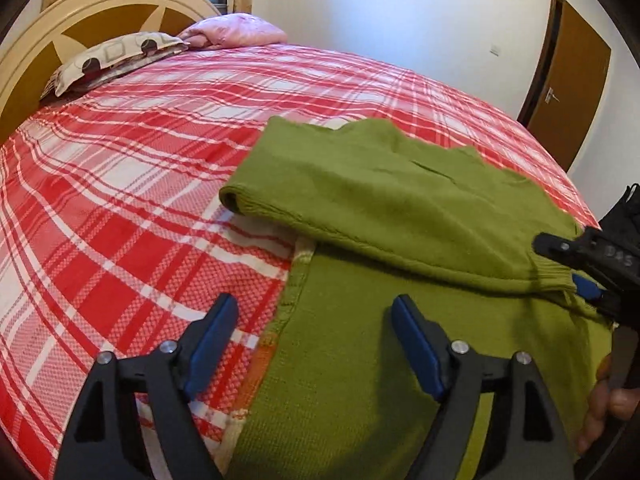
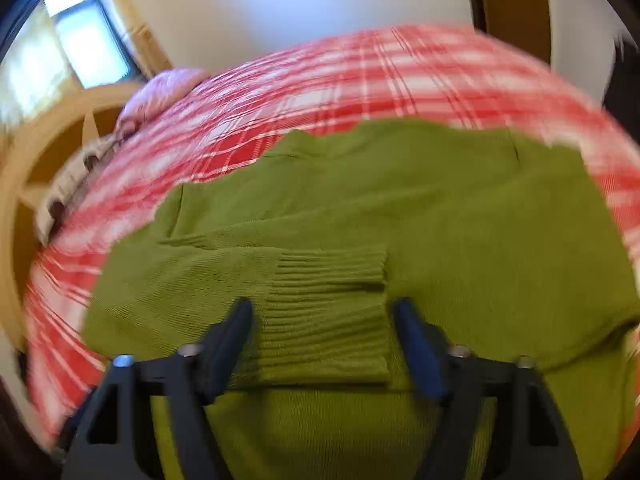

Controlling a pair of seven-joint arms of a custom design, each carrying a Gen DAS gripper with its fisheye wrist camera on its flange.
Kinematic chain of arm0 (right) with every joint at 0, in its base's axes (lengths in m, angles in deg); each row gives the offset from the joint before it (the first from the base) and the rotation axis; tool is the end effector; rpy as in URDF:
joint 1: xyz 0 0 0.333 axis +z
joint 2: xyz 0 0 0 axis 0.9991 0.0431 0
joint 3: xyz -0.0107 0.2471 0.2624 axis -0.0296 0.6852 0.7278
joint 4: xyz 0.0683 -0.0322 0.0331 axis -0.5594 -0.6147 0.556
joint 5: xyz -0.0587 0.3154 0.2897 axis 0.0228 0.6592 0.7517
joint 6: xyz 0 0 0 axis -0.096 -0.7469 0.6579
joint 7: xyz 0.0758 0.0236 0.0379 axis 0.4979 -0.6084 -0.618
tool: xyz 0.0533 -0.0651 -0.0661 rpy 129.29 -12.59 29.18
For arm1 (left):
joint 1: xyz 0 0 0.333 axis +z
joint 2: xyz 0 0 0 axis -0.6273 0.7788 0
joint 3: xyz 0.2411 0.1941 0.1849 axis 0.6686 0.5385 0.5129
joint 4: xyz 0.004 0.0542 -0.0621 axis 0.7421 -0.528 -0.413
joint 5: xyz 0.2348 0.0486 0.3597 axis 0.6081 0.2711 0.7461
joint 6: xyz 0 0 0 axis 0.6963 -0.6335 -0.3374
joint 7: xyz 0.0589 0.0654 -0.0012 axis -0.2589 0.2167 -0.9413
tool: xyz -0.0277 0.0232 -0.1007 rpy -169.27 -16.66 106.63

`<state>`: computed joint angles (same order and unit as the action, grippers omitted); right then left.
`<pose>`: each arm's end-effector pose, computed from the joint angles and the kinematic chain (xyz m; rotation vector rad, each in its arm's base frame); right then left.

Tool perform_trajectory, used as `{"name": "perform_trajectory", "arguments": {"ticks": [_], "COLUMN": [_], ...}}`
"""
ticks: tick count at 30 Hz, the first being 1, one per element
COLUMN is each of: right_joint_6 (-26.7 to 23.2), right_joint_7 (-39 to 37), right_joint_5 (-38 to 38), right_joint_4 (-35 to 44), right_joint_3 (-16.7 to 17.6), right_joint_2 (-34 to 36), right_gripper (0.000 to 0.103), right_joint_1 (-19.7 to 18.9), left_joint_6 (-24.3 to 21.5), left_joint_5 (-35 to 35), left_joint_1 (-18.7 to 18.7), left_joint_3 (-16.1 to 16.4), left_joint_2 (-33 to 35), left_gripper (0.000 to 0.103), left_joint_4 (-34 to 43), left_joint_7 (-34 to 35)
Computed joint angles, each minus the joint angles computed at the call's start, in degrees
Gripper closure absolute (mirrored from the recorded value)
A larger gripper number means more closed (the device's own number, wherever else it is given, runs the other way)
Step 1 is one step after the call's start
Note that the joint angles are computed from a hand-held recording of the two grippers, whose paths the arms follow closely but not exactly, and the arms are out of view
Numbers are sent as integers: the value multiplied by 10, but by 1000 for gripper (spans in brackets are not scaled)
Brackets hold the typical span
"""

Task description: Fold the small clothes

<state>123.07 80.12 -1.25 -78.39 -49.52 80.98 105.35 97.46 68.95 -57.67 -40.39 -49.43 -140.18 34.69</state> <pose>0.7755 0.2861 0.3889 -2.0926 1.2960 -0.2310 0.5475 -0.3026 0.3794 -2.2616 0.9847 -0.5607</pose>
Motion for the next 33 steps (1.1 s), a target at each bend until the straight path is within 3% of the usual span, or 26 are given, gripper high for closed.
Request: {"name": "perform_trajectory", "arguments": {"ticks": [5, 12, 15, 18, 24, 28, 30, 33], "right_joint_6": [-25, 73, 107, 126, 81, -35, -23, -46], "right_joint_7": [-20, -152, -190, -165, -80, -14, -40, -27], "right_joint_5": [6, 99, 113, 71, -25, -40, 1, 12], "right_joint_4": [15, -14, -11, -2, 39, 95, 79, 64], "right_joint_3": [12, 71, 63, 9, -71, -59, -22, -10], "right_joint_2": [-1, -67, -81, -71, 1, 53, 45, 23], "right_gripper": [93, 93, 93, 93, 93, 91, 85, 81], "right_joint_1": [-11, -51, -54, -31, -15, -50, -81, -103], "left_joint_6": [-4, 16, 15, 12, 8, 2, 3, 2], "left_joint_5": [2, 16, 13, 11, 6, 0, 0, -1], "left_joint_1": [-5, 2, 3, 3, 3, 2, 2, 2], "left_joint_3": [-1, 4, 3, 3, 3, 3, 3, 3], "left_joint_2": [8, 0, -1, 0, 3, 6, 6, 7], "left_gripper": [10, 10, 10, 9, 9, 8, 8, 8], "left_joint_4": [9, -5, -5, -4, 0, 3, 3, 4], "left_joint_7": [12, -2, 1, 4, 13, 21, 22, 24]}}
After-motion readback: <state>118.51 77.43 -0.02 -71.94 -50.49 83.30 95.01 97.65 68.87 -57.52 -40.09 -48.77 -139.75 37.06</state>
